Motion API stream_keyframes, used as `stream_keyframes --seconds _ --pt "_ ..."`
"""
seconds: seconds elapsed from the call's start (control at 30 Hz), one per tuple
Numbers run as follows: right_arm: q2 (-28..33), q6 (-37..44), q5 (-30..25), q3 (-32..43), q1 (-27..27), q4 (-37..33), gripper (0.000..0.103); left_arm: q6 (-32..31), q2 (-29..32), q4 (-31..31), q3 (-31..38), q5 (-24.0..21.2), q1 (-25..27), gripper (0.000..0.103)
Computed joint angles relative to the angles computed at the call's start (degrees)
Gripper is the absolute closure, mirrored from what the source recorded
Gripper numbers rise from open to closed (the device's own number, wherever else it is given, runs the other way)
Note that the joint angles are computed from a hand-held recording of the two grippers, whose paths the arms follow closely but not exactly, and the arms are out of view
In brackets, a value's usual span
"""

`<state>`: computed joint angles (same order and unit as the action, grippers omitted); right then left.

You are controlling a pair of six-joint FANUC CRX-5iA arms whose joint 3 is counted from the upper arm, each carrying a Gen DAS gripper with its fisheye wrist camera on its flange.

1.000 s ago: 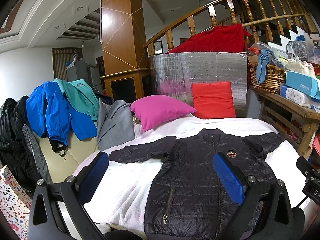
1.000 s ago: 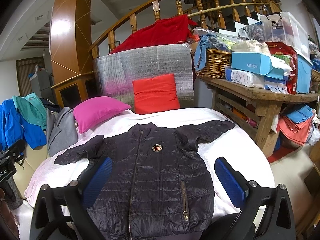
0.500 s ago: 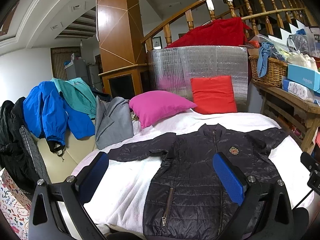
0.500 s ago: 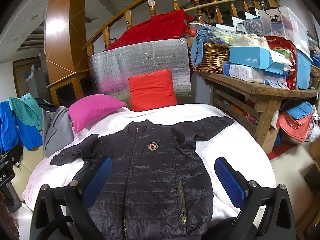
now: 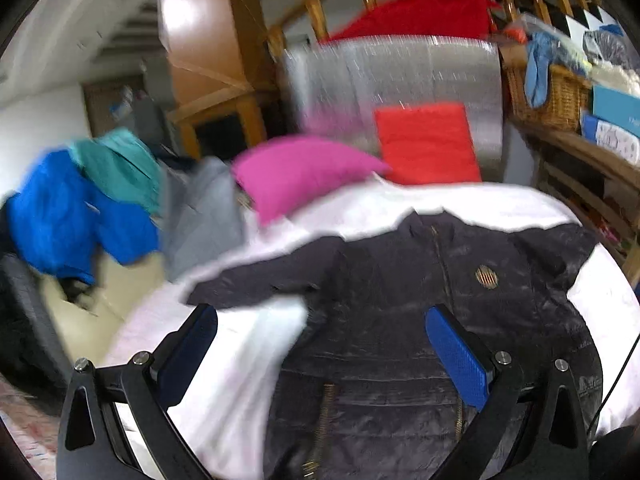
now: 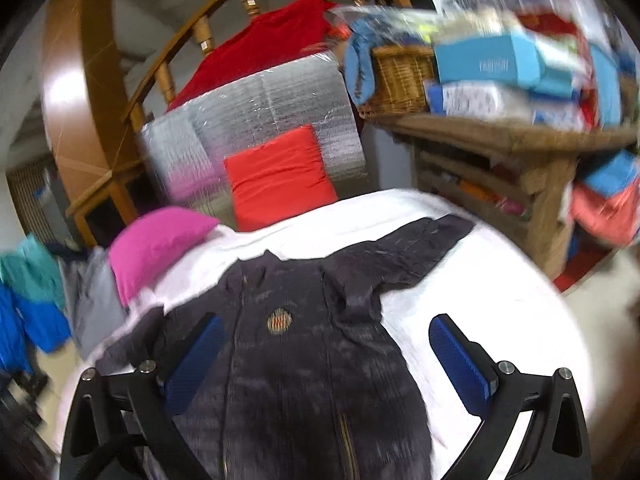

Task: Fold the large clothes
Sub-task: 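Grasp the jacket sleeve cuff with the right tool and lift it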

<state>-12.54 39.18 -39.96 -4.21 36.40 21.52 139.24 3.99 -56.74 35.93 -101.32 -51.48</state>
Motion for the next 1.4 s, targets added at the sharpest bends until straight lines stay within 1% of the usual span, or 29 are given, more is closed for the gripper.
stream_keyframes --seconds 0.03,0.07,0.1,0.13,0.17,0.2,0.23,0.3,0.33,0.37,0.43,0.5,0.6,0.63,0.7,0.73,0.77,0.83,0.87,0.9,0.93,0.97,1.03,1.07,1.13,1.2,1.3,1.4 --pt "2.1 4.2 1.9 2.0 -3.8 -7.2 0.0 0.1 -0.6 6.1 -2.8 4.5 4.8 0.0" --pt "4.0 8.2 2.8 4.1 -7.0 -13.8 0.0 -0.3 -0.6 10.4 -4.3 6.8 8.2 0.0" --pt "6.4 11.7 3.4 6.3 -10.5 -20.4 0.0 -0.7 -0.2 15.9 -6.5 10.0 12.7 0.0" --pt "9.0 14.5 3.6 8.5 -13.9 -26.2 0.0 -0.9 0.1 20.2 -8.7 13.0 16.3 0.0" --pt "10.8 16.2 3.5 10.1 -15.9 -30.0 0.0 -0.9 0.8 21.9 -9.6 14.3 18.0 0.0" --pt "13.8 18.9 3.0 12.9 -19.5 -36.8 0.0 -1.2 2.2 23.4 -10.3 15.4 19.9 0.0" --pt "16.7 20.6 1.5 15.8 -22.4 -42.4 0.0 -1.2 3.1 23.8 -10.6 16.2 20.8 0.0" --pt "21.2 22.3 -0.7 20.2 -26.3 -49.9 0.0 -1.2 3.9 25.5 -12.0 19.2 22.7 0.0" --pt "23.0 23.5 -0.9 22.0 -27.6 -52.8 0.0 -0.8 4.0 26.2 -12.9 21.1 23.5 0.0" --pt "25.3 24.4 -0.9 24.1 -28.8 -54.9 0.0 -0.7 3.7 26.7 -13.5 22.1 23.9 0.0" --pt "29.3 22.6 -1.4 28.0 -29.4 -54.1 0.003 -0.7 3.5 28.3 -14.5 24.0 25.0 0.0" --pt "33.5 19.9 -2.4 32.3 -29.6 -51.8 0.011 -1.1 3.6 29.2 -14.5 24.6 25.5 0.0" --pt "39.3 14.3 -4.0 38.1 -29.2 -44.6 0.012 -3.0 4.2 29.3 -14.4 25.0 25.9 0.0" --pt "40.8 13.5 -4.3 39.7 -29.4 -43.9 0.013 -3.3 4.6 29.0 -14.1 24.8 25.7 0.0" --pt "44.0 12.9 -6.0 43.8 -29.6 -43.2 0.017 -3.6 5.1 28.9 -13.6 24.7 25.9 0.0" --pt "46.1 12.4 -7.3 46.6 -29.2 -41.0 0.019 -3.8 5.3 28.8 -13.4 24.9 26.0 0.0" --pt "46.8 12.6 -8.1 47.8 -29.0 -39.8 0.021 -4.0 5.6 28.5 -12.9 24.8 25.8 0.0" --pt "49.9 12.4 -10.4 52.5 -28.6 -37.9 0.024 -4.4 6.4 27.3 -11.9 24.2 25.1 0.0" --pt "50.6 11.8 -10.5 53.1 -28.2 -36.3 0.031 -4.2 6.6 26.2 -11.7 24.2 24.6 0.0" --pt "50.9 11.3 -9.9 52.8 -27.8 -34.4 0.05 -4.4 7.0 25.5 -11.3 23.9 24.2 0.0" --pt "51.3 11.0 -10.0 52.8 -27.4 -32.7 0.061 -4.8 7.3 24.9 -10.9 23.5 23.9 0.0" --pt "51.4 11.2 -9.9 52.6 -27.4 -32.4 0.071 -5.2 7.6 24.3 -10.5 23.1 23.6 0.0" --pt "50.0 12.0 -7.5 50.4 -27.9 -34.2 0.076 -5.5 7.9 24.1 -10.2 22.7 23.6 0.0" --pt "48.4 14.0 -5.6 48.8 -28.5 -37.5 0.084 -5.2 7.8 24.1 -10.2 22.8 23.7 0.0" --pt "45.9 18.0 -2.0 46.6 -28.6 -41.5 0.085 -4.2 7.5 23.6 -10.4 23.1 23.6 0.0" --pt "44.2 20.5 -1.0 46.1 -27.9 -42.8 0.085 -3.1 7.3 22.2 -10.2 22.7 23.0 0.0" --pt "40.7 27.6 0.4 45.3 -26.8 -49.5 0.085 -1.2 6.4 20.2 -10.2 22.5 22.4 0.0" --pt "37.0 33.0 1.0 43.8 -24.2 -53.1 0.085 0.2 5.4 19.7 -10.6 22.9 22.4 0.0"
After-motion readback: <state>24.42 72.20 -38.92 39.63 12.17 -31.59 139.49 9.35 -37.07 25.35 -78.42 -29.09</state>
